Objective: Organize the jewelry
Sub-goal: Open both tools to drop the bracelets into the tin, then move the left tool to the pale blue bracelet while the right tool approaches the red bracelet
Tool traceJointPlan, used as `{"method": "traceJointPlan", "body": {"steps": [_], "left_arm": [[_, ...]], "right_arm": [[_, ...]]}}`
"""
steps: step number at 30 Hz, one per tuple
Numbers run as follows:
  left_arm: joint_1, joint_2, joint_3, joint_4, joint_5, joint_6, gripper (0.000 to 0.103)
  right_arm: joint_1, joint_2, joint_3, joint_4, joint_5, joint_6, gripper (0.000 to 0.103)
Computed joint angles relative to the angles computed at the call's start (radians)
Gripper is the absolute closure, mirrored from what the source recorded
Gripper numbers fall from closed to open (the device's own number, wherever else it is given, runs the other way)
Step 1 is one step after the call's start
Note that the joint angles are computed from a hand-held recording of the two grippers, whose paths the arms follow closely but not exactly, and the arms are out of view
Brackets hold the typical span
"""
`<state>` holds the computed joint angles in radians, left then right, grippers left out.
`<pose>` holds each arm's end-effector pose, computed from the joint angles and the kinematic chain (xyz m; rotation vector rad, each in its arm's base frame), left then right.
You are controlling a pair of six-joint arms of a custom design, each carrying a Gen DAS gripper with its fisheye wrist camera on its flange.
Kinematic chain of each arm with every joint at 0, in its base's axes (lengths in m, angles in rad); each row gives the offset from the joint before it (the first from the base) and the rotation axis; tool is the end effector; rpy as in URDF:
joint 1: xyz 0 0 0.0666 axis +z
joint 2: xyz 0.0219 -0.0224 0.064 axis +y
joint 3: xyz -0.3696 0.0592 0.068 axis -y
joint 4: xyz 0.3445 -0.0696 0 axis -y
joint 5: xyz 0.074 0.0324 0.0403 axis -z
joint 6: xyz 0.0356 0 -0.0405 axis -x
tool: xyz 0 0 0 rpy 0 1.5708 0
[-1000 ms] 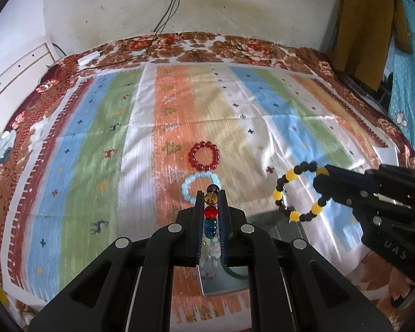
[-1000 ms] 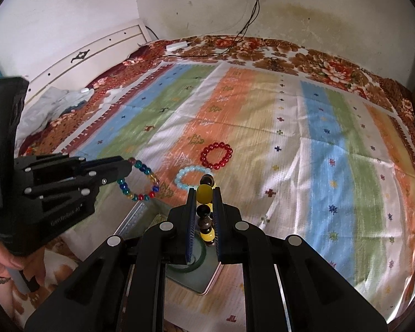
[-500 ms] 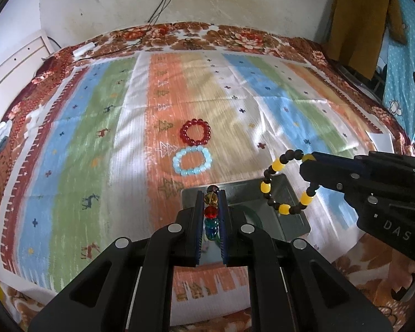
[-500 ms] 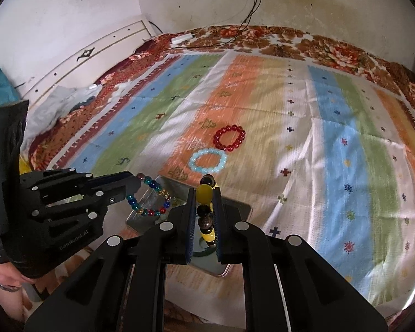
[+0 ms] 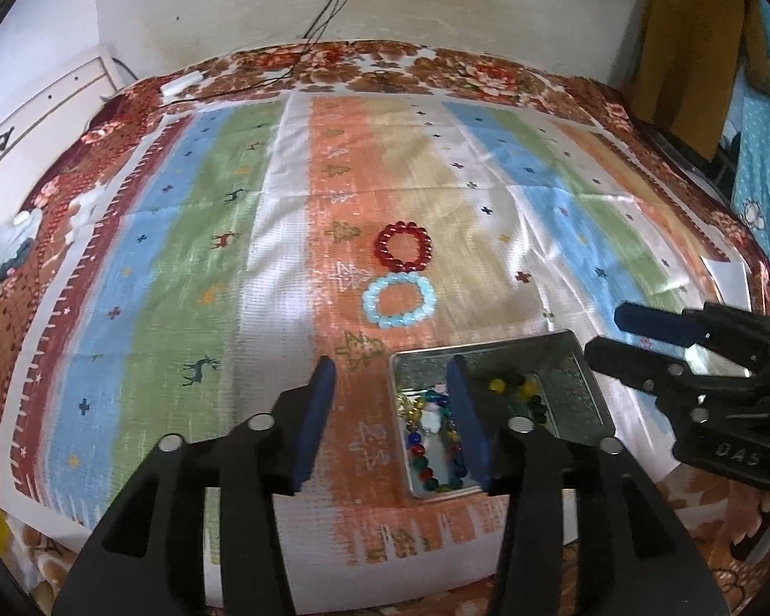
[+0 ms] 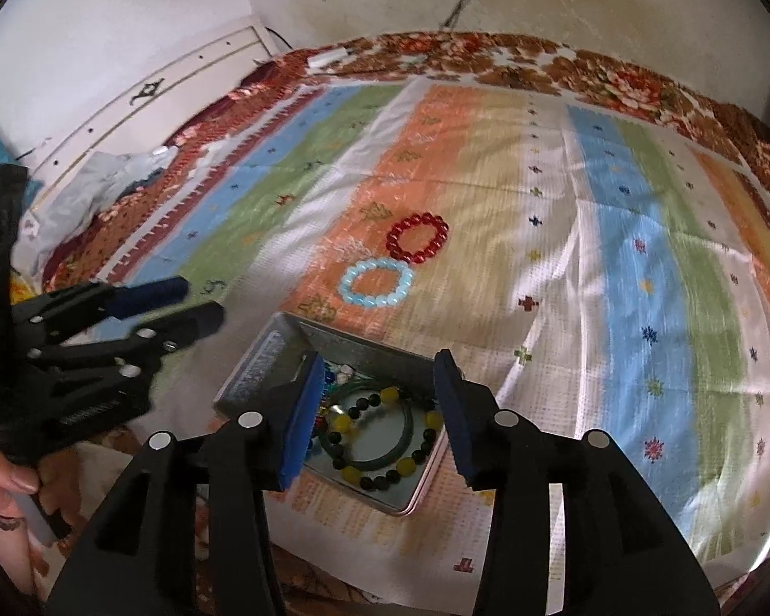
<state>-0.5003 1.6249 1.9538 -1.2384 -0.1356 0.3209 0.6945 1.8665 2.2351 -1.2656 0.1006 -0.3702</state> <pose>0.4433 -0.2373 0.5209 0.1644 2.4724 -0.1852 0.4514 0.3708 0.5028 -0.3589 2.4659 0.3348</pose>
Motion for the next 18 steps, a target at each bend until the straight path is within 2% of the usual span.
{"method": "traceJointPlan", "body": {"steps": [6,18], "left_arm": [[0.016,0.011,0.009,-0.007,-0.003,0.008,0.043],[0.041,0.088,0.106,-0.038,0.002,-0.029,0.029]], "right_arm": [[-0.004,0.011,0.008,0.003,0.015,-0.005,0.047],[-0.033,0.075,0.107,-0.003,0.036,-0.051,0.036]]}}
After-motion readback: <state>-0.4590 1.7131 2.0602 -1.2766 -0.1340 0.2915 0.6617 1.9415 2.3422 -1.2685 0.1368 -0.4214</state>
